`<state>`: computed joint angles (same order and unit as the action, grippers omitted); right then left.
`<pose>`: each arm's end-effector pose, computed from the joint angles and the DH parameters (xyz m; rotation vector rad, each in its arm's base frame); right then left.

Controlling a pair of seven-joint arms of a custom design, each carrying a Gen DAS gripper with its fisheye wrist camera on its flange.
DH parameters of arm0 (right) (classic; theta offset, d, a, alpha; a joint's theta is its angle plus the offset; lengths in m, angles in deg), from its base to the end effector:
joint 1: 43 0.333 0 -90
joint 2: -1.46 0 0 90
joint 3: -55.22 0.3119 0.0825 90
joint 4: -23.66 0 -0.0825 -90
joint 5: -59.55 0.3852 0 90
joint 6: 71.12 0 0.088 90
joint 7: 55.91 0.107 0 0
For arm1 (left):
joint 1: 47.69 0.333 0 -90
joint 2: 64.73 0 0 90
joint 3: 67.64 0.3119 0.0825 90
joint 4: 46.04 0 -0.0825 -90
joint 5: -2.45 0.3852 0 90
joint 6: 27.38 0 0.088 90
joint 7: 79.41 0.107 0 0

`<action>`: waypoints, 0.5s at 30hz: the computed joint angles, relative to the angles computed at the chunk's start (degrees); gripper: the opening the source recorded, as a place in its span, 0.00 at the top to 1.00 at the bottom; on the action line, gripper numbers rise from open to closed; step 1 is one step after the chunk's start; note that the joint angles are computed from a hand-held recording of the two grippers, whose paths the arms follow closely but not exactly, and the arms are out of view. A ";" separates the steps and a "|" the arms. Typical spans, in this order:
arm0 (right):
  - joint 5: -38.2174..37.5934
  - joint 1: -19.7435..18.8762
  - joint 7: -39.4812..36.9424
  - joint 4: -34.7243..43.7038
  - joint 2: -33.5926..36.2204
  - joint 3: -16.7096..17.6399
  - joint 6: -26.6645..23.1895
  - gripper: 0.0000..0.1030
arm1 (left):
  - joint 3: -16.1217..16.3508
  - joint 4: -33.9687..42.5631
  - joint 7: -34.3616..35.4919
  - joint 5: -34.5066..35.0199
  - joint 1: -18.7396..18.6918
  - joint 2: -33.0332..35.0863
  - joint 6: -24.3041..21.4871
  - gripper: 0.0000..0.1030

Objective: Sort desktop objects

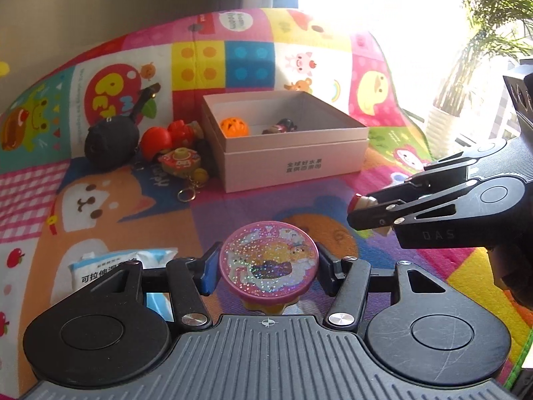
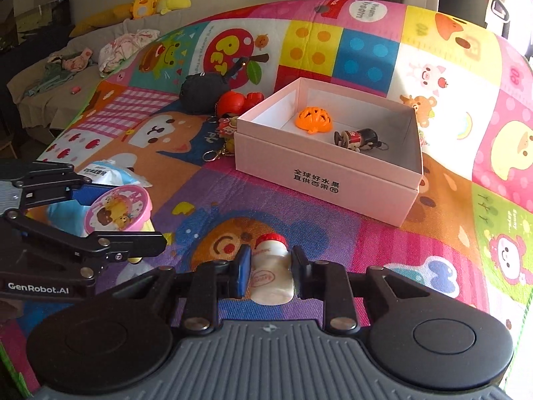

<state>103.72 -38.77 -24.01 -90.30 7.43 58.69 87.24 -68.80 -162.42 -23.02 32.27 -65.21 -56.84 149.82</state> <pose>0.6174 0.0526 0.4744 -2.0720 1.2052 -0.5265 0.5758 -0.2375 0.4787 -1.4914 1.9113 -0.9970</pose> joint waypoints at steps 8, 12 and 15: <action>12.87 0.81 -8.41 -4.14 -7.91 -3.99 -0.43 0.75 | -4.29 1.84 12.17 -7.76 0.14 -0.52 2.81 0.40; 20.59 2.13 -13.99 -3.53 -8.47 -5.68 2.95 0.75 | 0.36 7.52 11.25 -5.32 -4.46 2.83 2.07 0.40; 22.44 2.05 -14.09 -1.97 -6.90 -5.97 4.48 0.75 | 1.51 14.70 11.85 -7.02 -5.09 7.74 0.68 0.41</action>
<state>126.16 -36.72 -38.11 -92.26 0.53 52.71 91.72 -67.29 -147.72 -11.17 25.25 -70.31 -49.10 150.51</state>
